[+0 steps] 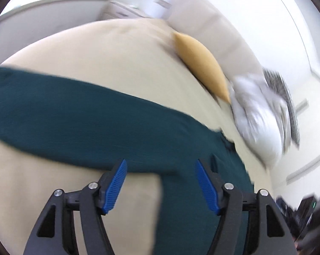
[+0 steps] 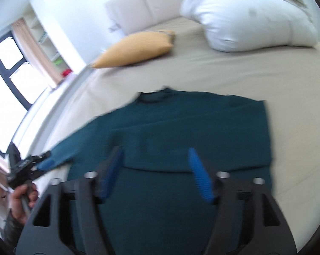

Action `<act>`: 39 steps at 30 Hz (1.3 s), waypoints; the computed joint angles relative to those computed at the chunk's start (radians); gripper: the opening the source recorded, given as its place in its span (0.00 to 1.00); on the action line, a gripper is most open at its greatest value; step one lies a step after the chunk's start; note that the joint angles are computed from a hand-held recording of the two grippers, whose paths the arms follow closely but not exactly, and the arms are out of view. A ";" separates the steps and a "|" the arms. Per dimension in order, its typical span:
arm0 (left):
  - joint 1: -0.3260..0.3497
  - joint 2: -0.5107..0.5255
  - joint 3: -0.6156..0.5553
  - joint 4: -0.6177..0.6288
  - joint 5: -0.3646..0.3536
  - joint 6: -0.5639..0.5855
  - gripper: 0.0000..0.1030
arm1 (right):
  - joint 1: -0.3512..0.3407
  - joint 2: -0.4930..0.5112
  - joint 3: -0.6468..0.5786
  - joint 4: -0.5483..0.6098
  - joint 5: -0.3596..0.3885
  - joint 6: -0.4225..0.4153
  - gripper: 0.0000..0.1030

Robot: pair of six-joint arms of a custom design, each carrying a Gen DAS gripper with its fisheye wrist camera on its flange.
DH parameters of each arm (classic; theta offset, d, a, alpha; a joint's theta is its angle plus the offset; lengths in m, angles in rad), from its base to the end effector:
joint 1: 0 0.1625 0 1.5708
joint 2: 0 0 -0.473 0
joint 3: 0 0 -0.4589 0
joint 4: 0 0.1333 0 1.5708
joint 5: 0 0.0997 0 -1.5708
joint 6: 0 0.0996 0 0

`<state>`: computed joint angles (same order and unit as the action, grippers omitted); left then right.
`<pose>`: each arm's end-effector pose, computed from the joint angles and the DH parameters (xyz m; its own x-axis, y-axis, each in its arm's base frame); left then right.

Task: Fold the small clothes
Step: 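Open both tools and release the folded side, then grasp the other sleeve with the left tool, fold it across the body, release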

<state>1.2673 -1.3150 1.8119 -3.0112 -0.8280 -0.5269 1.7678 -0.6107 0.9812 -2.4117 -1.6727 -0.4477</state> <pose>-0.0001 -0.6717 0.4390 -0.8372 -0.5431 0.0640 -0.2841 0.3321 -0.8994 0.3065 -0.9066 0.2244 -0.8120 -0.5132 0.2779 -0.5835 0.7233 -0.3693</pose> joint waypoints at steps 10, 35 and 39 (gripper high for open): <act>0.092 -0.259 0.322 -0.402 0.016 -0.323 0.75 | 0.078 0.059 0.048 0.172 0.181 0.092 0.72; 0.120 -0.116 0.141 -0.451 0.158 -0.330 0.08 | 0.042 0.017 0.134 0.072 0.193 0.125 0.72; 0.057 -0.058 0.040 -0.401 0.204 -0.127 0.08 | 0.015 0.005 0.134 0.042 0.196 0.147 0.72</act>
